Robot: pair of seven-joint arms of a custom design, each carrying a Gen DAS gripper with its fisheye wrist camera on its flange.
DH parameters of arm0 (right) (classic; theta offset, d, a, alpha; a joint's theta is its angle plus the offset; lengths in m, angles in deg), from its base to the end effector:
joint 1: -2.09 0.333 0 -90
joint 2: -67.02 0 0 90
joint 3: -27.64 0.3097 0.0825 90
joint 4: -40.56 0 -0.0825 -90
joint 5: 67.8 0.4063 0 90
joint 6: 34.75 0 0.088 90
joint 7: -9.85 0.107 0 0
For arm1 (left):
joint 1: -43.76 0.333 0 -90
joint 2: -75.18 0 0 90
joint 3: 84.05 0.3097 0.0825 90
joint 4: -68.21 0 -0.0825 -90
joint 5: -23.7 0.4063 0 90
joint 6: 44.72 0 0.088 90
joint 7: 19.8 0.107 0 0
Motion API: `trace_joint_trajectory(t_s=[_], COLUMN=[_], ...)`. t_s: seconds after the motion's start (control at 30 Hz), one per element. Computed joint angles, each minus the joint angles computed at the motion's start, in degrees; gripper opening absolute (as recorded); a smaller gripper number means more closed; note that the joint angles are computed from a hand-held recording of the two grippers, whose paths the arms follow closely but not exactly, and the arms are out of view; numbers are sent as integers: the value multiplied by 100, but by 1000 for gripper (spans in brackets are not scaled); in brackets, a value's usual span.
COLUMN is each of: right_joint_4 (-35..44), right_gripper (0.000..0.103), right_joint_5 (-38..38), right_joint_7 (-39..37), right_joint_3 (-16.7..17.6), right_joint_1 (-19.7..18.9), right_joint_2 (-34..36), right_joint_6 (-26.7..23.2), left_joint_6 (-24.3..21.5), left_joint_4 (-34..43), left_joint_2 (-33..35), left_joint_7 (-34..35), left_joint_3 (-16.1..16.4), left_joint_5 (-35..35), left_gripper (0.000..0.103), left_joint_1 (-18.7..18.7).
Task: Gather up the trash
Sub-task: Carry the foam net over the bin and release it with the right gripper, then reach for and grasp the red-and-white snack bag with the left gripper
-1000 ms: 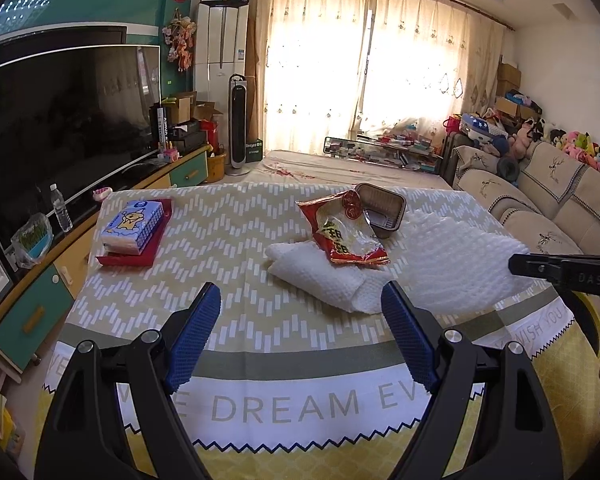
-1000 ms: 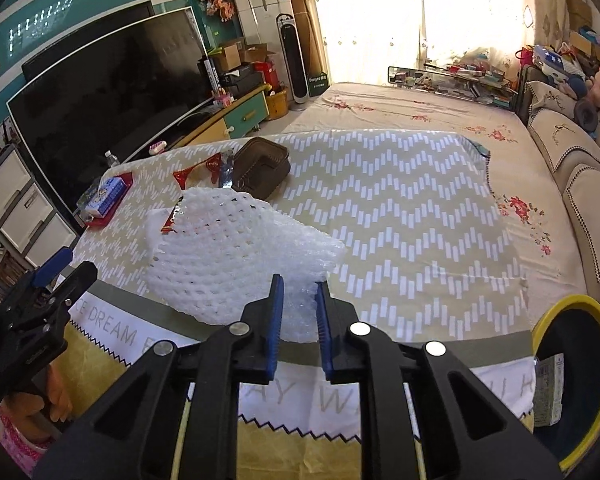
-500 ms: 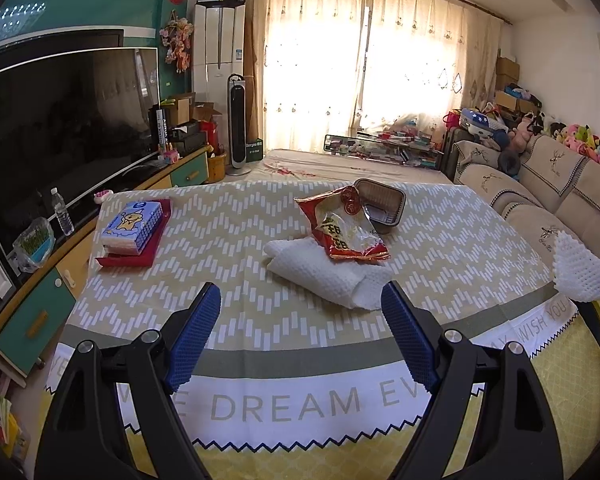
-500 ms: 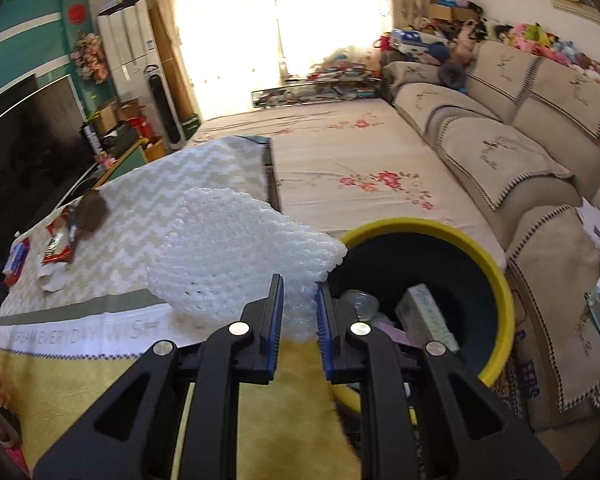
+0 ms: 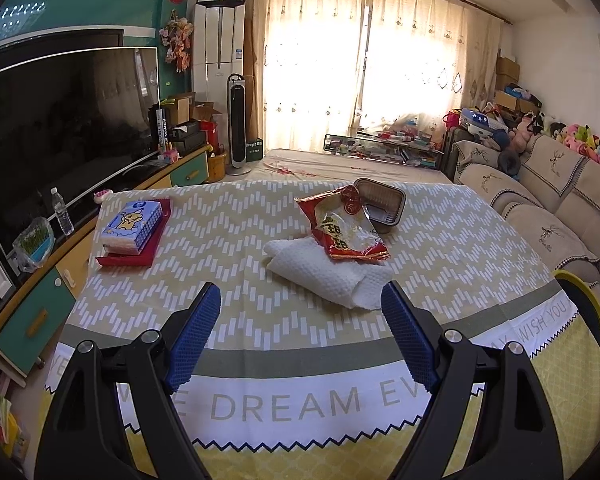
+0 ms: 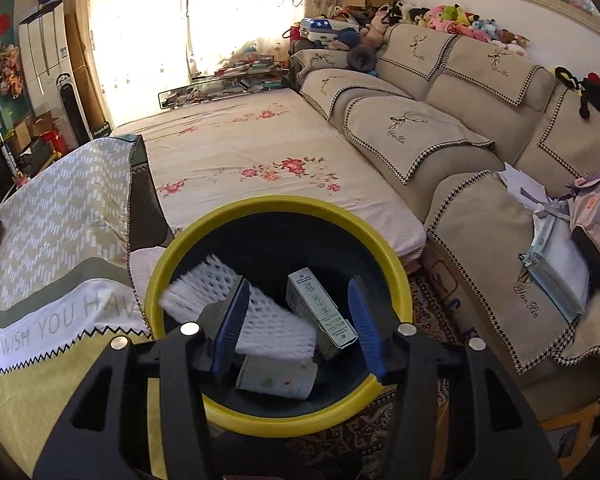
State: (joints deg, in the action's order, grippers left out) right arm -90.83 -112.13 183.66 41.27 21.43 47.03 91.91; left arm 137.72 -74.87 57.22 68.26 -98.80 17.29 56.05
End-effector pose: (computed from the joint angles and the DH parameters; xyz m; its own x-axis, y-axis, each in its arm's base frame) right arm 0.4266 0.2574 0.5064 -0.4743 -0.8802 0.0134 -0.6275 0.3274 -0.7065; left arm 0.5013 -0.0181 0.4981 0.0527 -0.9978 0.0407 -0.5441 -0.0629 -0.8366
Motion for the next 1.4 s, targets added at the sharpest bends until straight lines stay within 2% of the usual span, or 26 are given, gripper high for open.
trace_joint_trajectory(t_s=[0.27, 0.3, 0.4, 0.53, 0.67, 0.77, 0.87, 0.97, 1.1, 1.3, 1.4], right_joint_4=[52, 78, 170, 166, 91, 47, 3, -20, -36, -71, -101], right_gripper=[55, 55, 55, 55, 55, 55, 55, 56, 56, 58, 58], right_joint_5=[-8, 9, 42, 67, 56, 94, 103, 170, 257, 330, 391], right_joint_7=[-45, -78, -172, -217, -159, -147, -145, -208, -305, -368, -393], right_joint_3=[20, 14, 2, -28, -37, -53, -51, -64, -71, -81, -97], right_joint_1=[63, 77, 121, 146, 122, 100, 73, 60, 46, 0, -21], right_joint_2=[116, 161, 308, 346, 299, 277, 254, 246, 257, 255, 249], right_joint_6=[528, 585, 751, 993, 1184, 1339, 1464, 1590, 1737, 1888, 1975], left_joint_6=[-60, -133, -495, -906, -1366, -1730, -2194, -2737, -3203, -3764, -3882], left_joint_4=[42, 82, 273, 586, 1166, 1806, 2519, 3300, 4100, 4849, 5114], left_joint_2=[14, 34, 141, 284, 601, 1028, 1548, 2159, 2813, 3396, 3600], left_joint_7=[82, 86, 226, 39, -211, -764, -1217, -1312, -1205, -725, -817], left_joint_3=[81, 97, 406, 270, 278, 172, 235, 431, 720, 981, 1148], left_joint_5=[-1, -6, -142, 174, 518, 1264, 1820, 1890, 1820, 1311, 1487], left_gripper=[83, 83, 83, 83, 83, 83, 83, 83, 83, 85, 85], left_joint_1=[-120, -138, -495, -404, -466, -381, -469, -682, -951, -1237, -1421])
